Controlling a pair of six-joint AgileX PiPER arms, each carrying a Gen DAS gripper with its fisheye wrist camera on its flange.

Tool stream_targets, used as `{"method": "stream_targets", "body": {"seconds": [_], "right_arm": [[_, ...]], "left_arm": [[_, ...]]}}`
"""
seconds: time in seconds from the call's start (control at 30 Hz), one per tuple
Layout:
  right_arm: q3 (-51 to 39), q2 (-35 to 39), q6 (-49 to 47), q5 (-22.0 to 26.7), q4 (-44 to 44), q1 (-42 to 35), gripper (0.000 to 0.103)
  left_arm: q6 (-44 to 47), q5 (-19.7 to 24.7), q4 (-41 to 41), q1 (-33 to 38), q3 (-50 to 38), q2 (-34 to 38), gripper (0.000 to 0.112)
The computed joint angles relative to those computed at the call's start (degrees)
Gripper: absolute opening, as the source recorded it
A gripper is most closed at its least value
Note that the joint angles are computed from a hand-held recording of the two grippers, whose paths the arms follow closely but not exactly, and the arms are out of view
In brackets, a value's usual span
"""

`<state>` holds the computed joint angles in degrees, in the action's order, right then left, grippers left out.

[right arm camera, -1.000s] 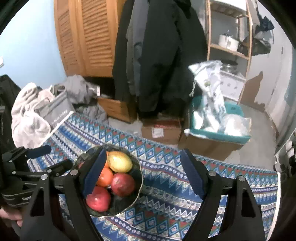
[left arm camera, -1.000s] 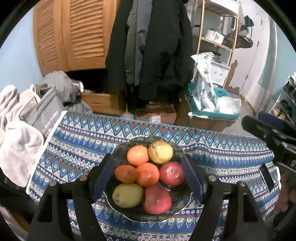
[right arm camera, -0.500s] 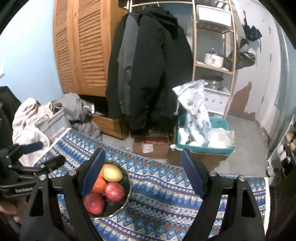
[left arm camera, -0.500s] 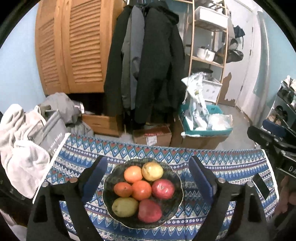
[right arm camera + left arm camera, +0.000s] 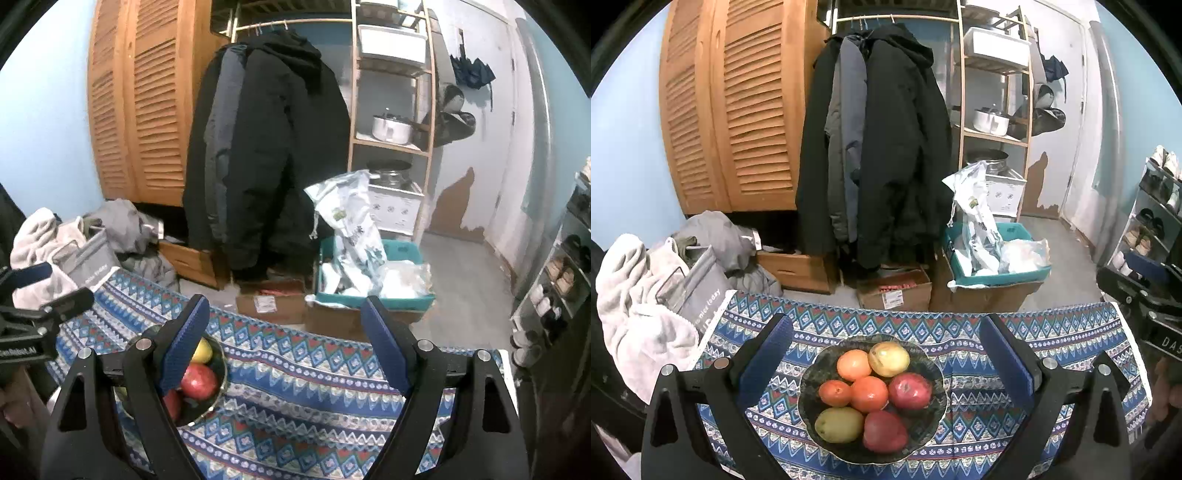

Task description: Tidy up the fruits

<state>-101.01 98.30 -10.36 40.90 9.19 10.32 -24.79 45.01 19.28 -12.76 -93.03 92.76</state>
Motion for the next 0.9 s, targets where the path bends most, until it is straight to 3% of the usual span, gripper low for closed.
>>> {"method": "stream_targets", "body": {"seconds": [0.27, 0.9], "right_arm": [[3.7, -2.3, 1.5, -2.8, -4.6, -0.4, 0.083], [5.7, -3.4, 0.5, -3.5, -3.8, -2.5, 0.083]], "left_arm": [[-1.2, 0.5, 1.0, -1.4, -0.1, 0.0, 0.102], [-2.2, 0.9, 2.8, -3.4, -1.1, 0.7, 0.102]]}}
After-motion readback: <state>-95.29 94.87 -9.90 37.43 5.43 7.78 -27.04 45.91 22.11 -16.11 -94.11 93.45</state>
